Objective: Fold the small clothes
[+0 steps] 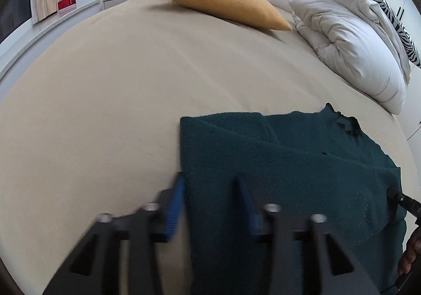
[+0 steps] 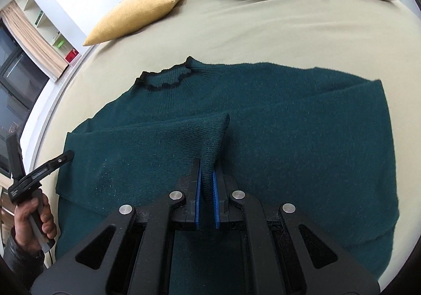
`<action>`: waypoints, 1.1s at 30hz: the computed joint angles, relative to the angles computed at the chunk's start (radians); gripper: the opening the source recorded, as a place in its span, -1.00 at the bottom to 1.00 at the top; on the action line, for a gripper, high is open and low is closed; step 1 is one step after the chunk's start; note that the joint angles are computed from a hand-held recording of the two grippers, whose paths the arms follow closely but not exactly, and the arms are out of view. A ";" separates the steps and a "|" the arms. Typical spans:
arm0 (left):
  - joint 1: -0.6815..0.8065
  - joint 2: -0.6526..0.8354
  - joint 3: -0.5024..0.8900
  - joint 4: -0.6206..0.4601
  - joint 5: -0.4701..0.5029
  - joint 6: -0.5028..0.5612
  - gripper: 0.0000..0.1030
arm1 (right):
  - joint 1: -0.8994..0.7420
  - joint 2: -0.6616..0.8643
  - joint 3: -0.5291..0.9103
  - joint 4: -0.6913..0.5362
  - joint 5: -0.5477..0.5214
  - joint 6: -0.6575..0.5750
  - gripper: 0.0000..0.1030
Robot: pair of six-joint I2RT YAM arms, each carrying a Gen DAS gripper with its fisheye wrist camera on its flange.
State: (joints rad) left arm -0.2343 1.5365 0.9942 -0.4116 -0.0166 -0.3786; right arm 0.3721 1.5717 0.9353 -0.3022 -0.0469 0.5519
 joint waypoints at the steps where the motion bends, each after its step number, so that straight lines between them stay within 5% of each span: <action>1: 0.004 -0.004 -0.001 -0.001 0.005 -0.001 -0.67 | -0.002 -0.008 0.005 -0.008 0.002 -0.002 -0.88; 7: 0.001 -0.013 -0.032 0.041 -0.010 0.011 -0.76 | 0.036 -0.022 -0.002 -0.017 0.041 0.026 -0.88; 12: 0.040 -0.024 -0.085 0.115 0.058 0.016 -0.65 | -0.050 0.038 -0.110 0.176 -0.077 0.096 -0.89; 19: 0.077 -0.073 -0.109 0.113 0.126 -0.014 -0.66 | -0.021 0.004 -0.073 0.090 -0.025 0.058 -0.89; 27: 0.047 -0.046 -0.115 0.136 0.063 0.020 -0.59 | -0.012 0.024 -0.044 0.064 0.006 0.045 -0.88; 33: 0.030 -0.096 -0.099 0.106 -0.012 0.016 -0.59 | -0.018 0.010 -0.126 0.176 -0.002 0.045 -0.88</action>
State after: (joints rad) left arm -0.2043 1.4402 0.8955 -0.3054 -0.0285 -0.3631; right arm 0.3546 1.5815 0.8088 -0.1262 -0.0491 0.5973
